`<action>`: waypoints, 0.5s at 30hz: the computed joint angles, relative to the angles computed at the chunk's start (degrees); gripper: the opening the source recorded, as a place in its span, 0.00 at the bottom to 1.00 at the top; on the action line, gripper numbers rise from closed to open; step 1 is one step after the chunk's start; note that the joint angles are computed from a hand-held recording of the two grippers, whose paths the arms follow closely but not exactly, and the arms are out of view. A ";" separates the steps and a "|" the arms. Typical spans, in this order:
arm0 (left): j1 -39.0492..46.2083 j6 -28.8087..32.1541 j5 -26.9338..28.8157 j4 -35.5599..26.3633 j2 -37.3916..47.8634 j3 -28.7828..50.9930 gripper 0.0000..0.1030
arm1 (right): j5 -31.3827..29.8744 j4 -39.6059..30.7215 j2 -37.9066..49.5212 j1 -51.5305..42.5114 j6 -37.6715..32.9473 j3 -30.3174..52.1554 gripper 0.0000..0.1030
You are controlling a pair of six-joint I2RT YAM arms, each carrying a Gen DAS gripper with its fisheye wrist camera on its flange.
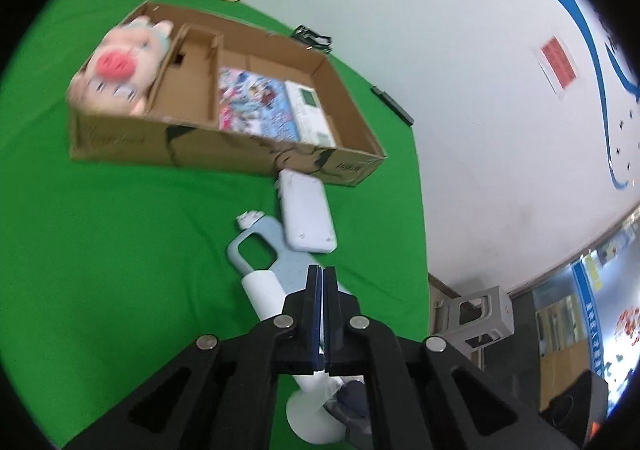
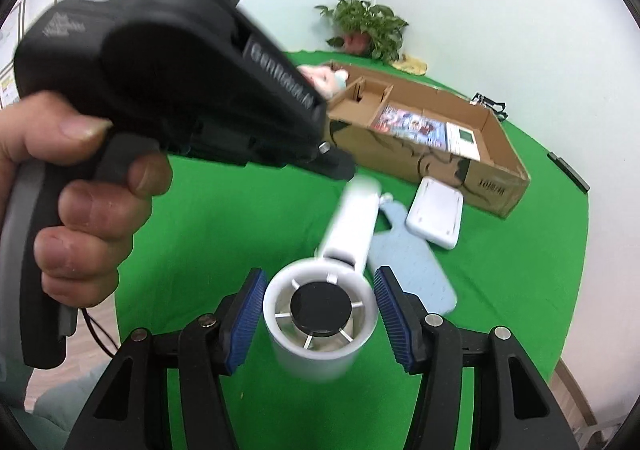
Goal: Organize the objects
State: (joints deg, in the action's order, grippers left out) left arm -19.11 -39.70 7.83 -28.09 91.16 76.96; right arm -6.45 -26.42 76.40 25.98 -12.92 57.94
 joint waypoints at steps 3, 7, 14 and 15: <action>-0.41 1.18 -0.23 -2.82 3.54 5.16 0.00 | 2.16 0.77 0.98 0.62 -1.25 1.56 0.03; 1.70 0.04 2.90 -2.70 4.20 3.27 0.00 | -3.46 -1.01 3.36 -5.17 -0.95 1.22 0.03; 2.97 -3.32 8.34 4.40 3.09 -7.29 0.37 | -16.65 2.81 0.14 -18.29 -3.61 -5.60 0.96; 2.83 -3.78 9.29 5.83 3.00 -8.47 0.41 | -17.60 3.46 -0.03 -19.61 -5.83 -5.95 0.96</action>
